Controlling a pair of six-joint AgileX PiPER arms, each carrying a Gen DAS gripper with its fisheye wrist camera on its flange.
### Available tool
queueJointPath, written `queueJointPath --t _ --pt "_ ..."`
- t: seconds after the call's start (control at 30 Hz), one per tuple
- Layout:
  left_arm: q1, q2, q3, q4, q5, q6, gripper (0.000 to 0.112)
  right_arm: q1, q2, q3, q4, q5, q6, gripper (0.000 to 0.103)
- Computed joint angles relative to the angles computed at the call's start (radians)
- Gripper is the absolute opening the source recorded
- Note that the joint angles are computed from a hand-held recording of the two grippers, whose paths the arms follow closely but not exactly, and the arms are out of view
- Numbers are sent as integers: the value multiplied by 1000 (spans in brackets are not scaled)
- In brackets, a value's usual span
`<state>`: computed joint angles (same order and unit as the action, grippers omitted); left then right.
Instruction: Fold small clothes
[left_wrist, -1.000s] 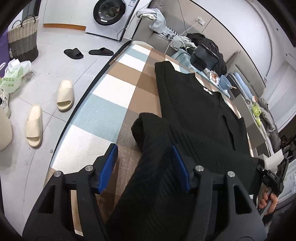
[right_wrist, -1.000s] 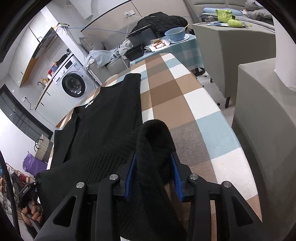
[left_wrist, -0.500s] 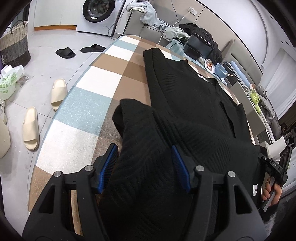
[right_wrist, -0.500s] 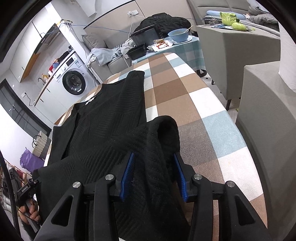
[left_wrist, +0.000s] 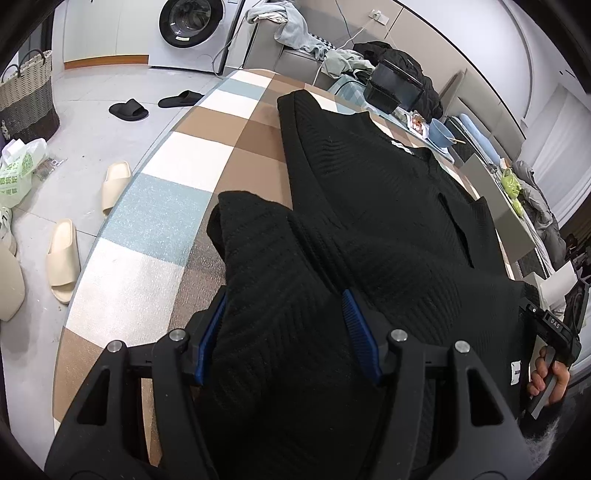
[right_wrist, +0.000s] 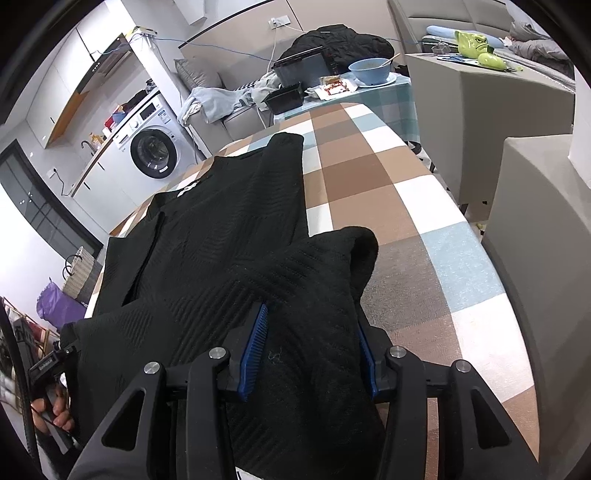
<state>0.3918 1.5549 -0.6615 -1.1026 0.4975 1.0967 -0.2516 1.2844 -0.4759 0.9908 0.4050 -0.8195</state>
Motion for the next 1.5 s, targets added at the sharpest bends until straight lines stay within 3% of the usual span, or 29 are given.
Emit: queueJointPath --t 0.27,0.33,0.5,0.67,0.97,1.13,1.17,1.27,1.33,1.4,1.5 --pt "-17 -1 3 -14 -2 19 57 -58 1 5 41 45 -74 45" --pt "-23 -6 14 -42 -16 53 57 -28 7 2 53 16 -81 45" --pt "-35 -27 36 -81 -45 115 32 72 23 -9 42 -73 -75 40" --pt "-7 -30 36 -62 -3 116 22 106 50 -29 -21 -80 -34 27" --pt "4 -124 116 20 -23 111 20 116 -10 11 -95 -17 21 27" --pt "112 -182 158 67 46 145 20 108 -114 68 -178 49 91 27" --pt "140 -183 160 63 71 160 20 113 -128 77 -197 40 114 27" --pt "205 -198 161 110 114 110 34 156 -160 82 -362 7 287 31" --pt "269 -225 169 124 158 109 43 128 -184 79 -386 45 302 36" --pt "345 -268 186 130 212 137 53 28 -239 93 -328 121 205 40" --pt "499 -341 225 137 325 234 58 -193 -327 130 -220 263 -9 44"
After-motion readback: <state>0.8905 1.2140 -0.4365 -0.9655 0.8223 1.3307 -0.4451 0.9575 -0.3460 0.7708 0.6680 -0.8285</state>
